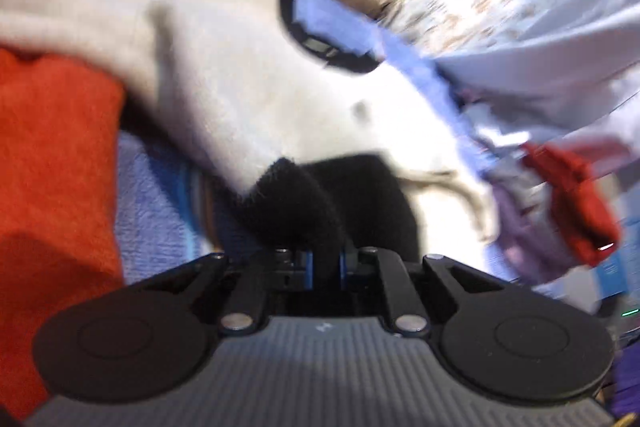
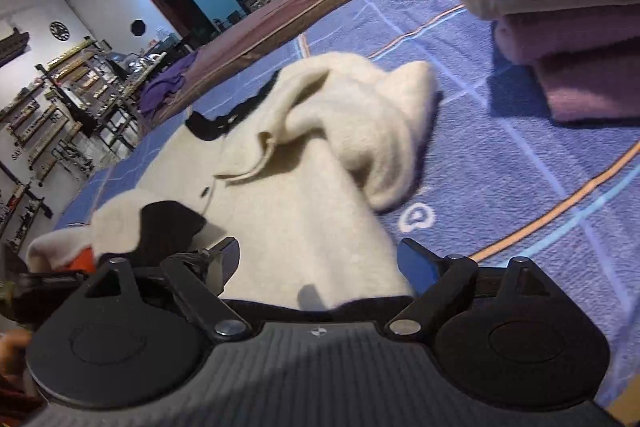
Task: Fold small clothes
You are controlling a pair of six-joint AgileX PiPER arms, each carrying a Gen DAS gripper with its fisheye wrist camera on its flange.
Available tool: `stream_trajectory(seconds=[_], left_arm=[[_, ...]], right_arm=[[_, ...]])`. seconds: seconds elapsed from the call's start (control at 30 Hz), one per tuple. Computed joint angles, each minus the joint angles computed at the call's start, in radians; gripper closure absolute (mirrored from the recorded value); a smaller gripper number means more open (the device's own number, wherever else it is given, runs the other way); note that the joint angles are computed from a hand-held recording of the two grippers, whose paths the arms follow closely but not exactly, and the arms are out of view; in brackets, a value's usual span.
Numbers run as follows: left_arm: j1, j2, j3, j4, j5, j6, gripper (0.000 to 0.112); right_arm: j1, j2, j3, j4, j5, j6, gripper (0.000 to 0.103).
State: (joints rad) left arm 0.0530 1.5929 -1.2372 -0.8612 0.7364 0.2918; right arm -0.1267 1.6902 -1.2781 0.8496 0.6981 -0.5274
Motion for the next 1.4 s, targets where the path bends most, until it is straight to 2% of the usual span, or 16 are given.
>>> stream_trajectory(seconds=[0.1,0.3,0.37,0.4,0.6,0.7,0.77,0.83,0.9,0.93,0.97,1.07,1.1,1.2,1.3,1.4], left_arm=[[0.052,-0.095,-0.032,0.014,0.053,0.016,0.102],[0.122,-0.201,-0.037,0.146,0.206,-0.062,0.102],[0.167,-0.245,0.015,0.138,0.250,-0.070,0.102],[0.202,-0.270,0.043,0.121,0.278,-0.053,0.102],[0.432,-0.374,0.071,0.077,0.430,0.005,0.108],[0.416,-0.364,0.034,0.220,0.436,-0.039,0.108],[0.422,-0.357,0.030,0.233,0.446,-0.039,0.105],[0.381,-0.358,0.008,0.280,0.441,-0.050,0.090],[0.290,-0.362,-0.019,0.353,0.405,-0.098,0.049],[0.261,-0.355,-0.028,0.362,0.394,-0.105,0.039],[0.217,-0.342,-0.040,0.372,0.379,-0.122,0.026],[0.088,-0.276,-0.073,0.383,0.328,-0.148,0.024],[0.056,-0.255,-0.079,0.385,0.302,-0.160,0.024],[-0.061,-0.172,-0.102,0.405,0.220,-0.229,0.024],[-0.152,-0.121,-0.127,0.409,0.181,-0.259,0.024],[-0.223,-0.108,-0.119,0.426,0.156,-0.268,0.021]], right_arm=[[-0.023,0.004,0.012,-0.068,0.001,0.059,0.000],[-0.030,0.055,0.007,0.094,0.132,-0.062,0.000],[0.006,0.069,-0.019,0.016,0.135,0.001,0.071],[0.006,0.079,-0.033,0.020,0.158,0.007,0.078],[-0.163,0.069,-0.098,0.352,0.424,0.029,0.080],[-0.184,0.055,-0.186,0.279,0.455,0.058,0.081],[-0.146,0.058,-0.222,0.079,0.429,0.107,0.080],[-0.120,0.050,-0.196,-0.083,0.407,0.186,0.077],[-0.093,0.025,-0.136,-0.177,0.364,0.189,0.066],[-0.073,-0.005,-0.103,-0.236,0.317,0.184,0.054],[-0.050,-0.035,-0.076,-0.289,0.257,0.176,0.047],[-0.005,-0.078,-0.067,-0.324,0.114,0.108,0.017],[0.009,-0.075,-0.086,-0.311,0.085,0.065,0.003],[0.093,-0.013,-0.165,-0.312,-0.022,-0.098,0.000],[0.221,0.077,-0.245,-0.509,-0.131,-0.138,0.000],[0.279,0.198,-0.356,-0.553,-0.164,-0.237,0.000]])
